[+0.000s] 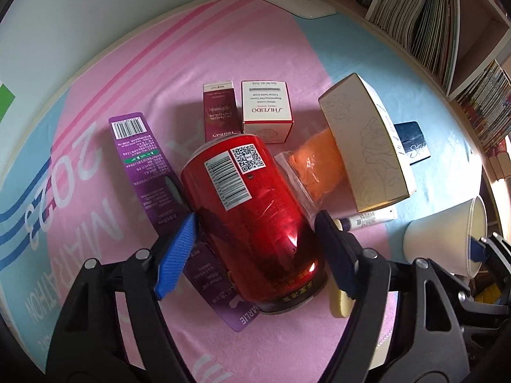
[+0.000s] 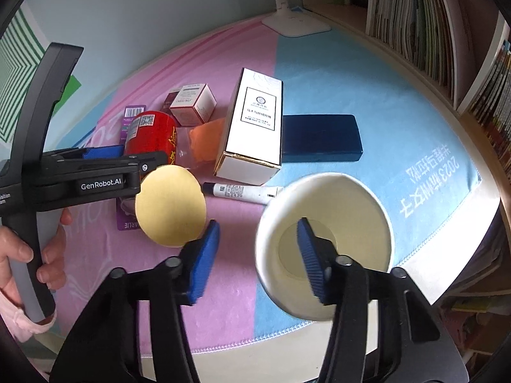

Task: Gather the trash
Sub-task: 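Grasp the red drink can with the left gripper while the right gripper grasps the white paper cup rim, then carry the red can and paper cup off the desk toward the teal trash bin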

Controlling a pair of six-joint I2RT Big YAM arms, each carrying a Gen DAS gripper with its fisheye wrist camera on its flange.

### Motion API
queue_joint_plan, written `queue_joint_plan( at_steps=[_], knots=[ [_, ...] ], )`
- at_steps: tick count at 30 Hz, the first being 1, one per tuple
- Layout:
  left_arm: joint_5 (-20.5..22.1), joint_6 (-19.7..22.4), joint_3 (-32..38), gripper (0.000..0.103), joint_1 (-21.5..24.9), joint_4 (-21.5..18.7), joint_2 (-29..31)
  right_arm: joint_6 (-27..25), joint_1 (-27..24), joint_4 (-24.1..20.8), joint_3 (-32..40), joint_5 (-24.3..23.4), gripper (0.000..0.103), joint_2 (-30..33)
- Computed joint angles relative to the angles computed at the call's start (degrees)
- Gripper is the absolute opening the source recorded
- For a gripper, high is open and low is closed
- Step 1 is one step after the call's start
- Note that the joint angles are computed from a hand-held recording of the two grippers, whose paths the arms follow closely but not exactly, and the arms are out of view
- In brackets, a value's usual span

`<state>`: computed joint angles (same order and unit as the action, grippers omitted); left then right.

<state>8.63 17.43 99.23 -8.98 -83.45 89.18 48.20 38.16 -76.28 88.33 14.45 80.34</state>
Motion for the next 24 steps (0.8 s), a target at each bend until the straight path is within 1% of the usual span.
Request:
queue_joint_plan(
  at_steps=[1, 3, 4, 5, 6, 12, 15, 24],
  knots=[
    [0.1, 0.36, -0.21, 0.071, 0.0, 0.15, -0.19, -0.58, 0.19, -0.15, 0.02, 0.33, 0.038, -0.02],
    [0.42, 0.9, -0.58, 0.07, 0.15, 0.33, -0.51, -0.62, 0.12, 0.15, -0.35, 0.5, 0.023, -0.45],
    [0.35, 1.25, -0.68, 0.069, 0.23, 0.22, -0.7, -0.26, -0.09, 0.5, -0.75, 0.24, 0.021, -0.9],
    [-0.02, 1.42, -0.77, 0.066, 0.09, 0.1, -0.97, 0.18, -0.32, 0.98, -1.19, -0.2, 0.014, -1.42],
    [-0.21, 1.49, -0.85, 0.065, -0.07, 0.2, -1.11, 0.52, -0.31, 1.04, -1.35, 0.13, 0.011, -1.8],
    [0.92, 3.02, -1.51, 0.06, 1.13, -0.77, -2.22, 1.16, 0.4, 1.32, -1.46, 1.47, 0.006, -3.08],
    [1.48, 4.13, -1.74, 0.059, 2.26, -0.93, -3.34, 2.19, 0.85, 1.77, -1.62, 2.05, 0.006, -3.72],
    [2.16, 7.01, -1.51, 0.059, 4.45, 1.09, -7.25, 3.51, 2.49, 2.61, -0.45, 4.35, 0.006, -5.05]
  ],
)
